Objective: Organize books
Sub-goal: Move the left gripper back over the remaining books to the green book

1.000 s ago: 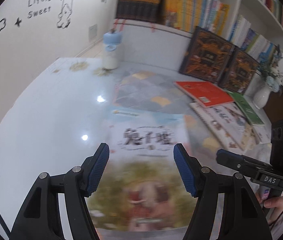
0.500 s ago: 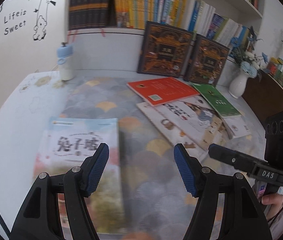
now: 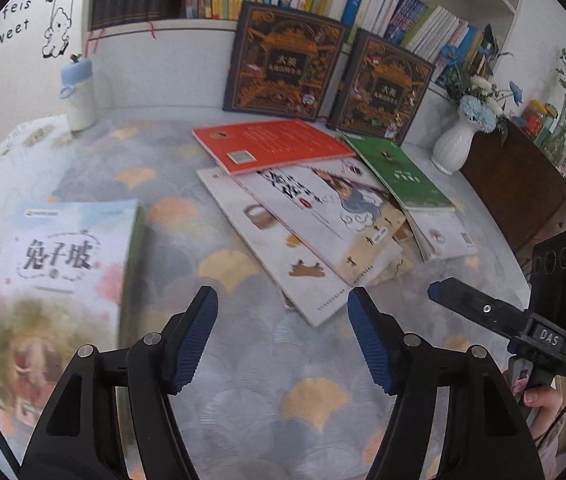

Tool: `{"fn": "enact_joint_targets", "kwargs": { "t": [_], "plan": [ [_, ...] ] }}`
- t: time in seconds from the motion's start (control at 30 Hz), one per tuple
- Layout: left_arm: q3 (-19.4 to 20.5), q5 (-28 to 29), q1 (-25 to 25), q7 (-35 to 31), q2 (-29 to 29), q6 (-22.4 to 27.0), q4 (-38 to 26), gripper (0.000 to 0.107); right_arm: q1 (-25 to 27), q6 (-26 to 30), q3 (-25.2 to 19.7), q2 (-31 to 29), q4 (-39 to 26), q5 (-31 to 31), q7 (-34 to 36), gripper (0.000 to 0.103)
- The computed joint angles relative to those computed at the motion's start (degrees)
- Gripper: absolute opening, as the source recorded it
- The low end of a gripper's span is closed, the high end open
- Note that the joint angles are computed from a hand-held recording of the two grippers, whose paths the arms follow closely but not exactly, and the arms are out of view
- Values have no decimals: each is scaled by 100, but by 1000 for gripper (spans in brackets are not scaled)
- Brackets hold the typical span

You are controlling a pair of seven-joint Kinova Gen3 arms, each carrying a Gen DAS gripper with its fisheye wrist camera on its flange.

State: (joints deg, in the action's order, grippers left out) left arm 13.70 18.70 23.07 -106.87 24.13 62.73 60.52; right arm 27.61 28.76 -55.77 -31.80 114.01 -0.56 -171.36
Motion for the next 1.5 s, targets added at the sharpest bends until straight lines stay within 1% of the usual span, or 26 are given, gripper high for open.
{"fn": "enact_joint_targets", "kwargs": {
  "t": [0.03, 0.1, 0.23, 0.3, 0.4, 0.5, 0.6, 0.77, 0.87, 0.93, 1.03, 1.13, 1.27, 1.5],
  "plan": [
    [-5, -32, 53, 45, 17, 3, -3, 66, -82, 15, 92, -72, 71, -31, -14, 58],
    [-13, -70, 139, 169, 58, 22, -20, 66, -181, 71, 233, -206, 182, -85, -60, 66],
    [-22, -177, 320, 399, 173, 89, -97, 66, -482, 231, 581, -342, 365, -187, -97, 67],
    [-36, -252, 408, 505, 235, 128, -136, 66, -552, 239, 658, -428, 468, -198, -150, 67],
    [-30, -304, 513, 654, 368, 206, -215, 66, -562, 277, 671, -510, 632, -257, -265, 68],
    [-84, -485, 683, 785, 441, 160, -220, 66, -641, 238, 697, -421, 757, -302, -318, 68],
    [-104, -588, 779, 970, 583, 250, -332, 66, -538, 513, 558, -332, 579, -157, -303, 68],
    [-97, -594, 838, 1111, 859, 367, -495, 66, -520, 656, 446, -235, 491, 10, -325, 68],
    [-91, -578, 822, 1099, 798, 73, -288, 67, -504, 696, 387, -214, 474, 89, -352, 68],
    [-60, -554, 792, 1086, 827, 72, -318, 70, -451, 750, 304, -192, 433, 153, -356, 68],
    [3, -433, 705, 963, 806, -170, -159, 72, -432, 757, 261, -187, 429, 201, -361, 68],
    [-13, -531, 779, 819, 681, -580, 147, 74, -421, 746, 240, -195, 434, 218, -362, 69],
    [18, -604, 801, 714, 655, -733, 236, 79, -399, 750, 203, -173, 407, 245, -332, 71],
    [114, -398, 647, 513, 597, -929, 427, 79, -377, 752, 172, -140, 385, 269, -296, 73]
  ]
}}
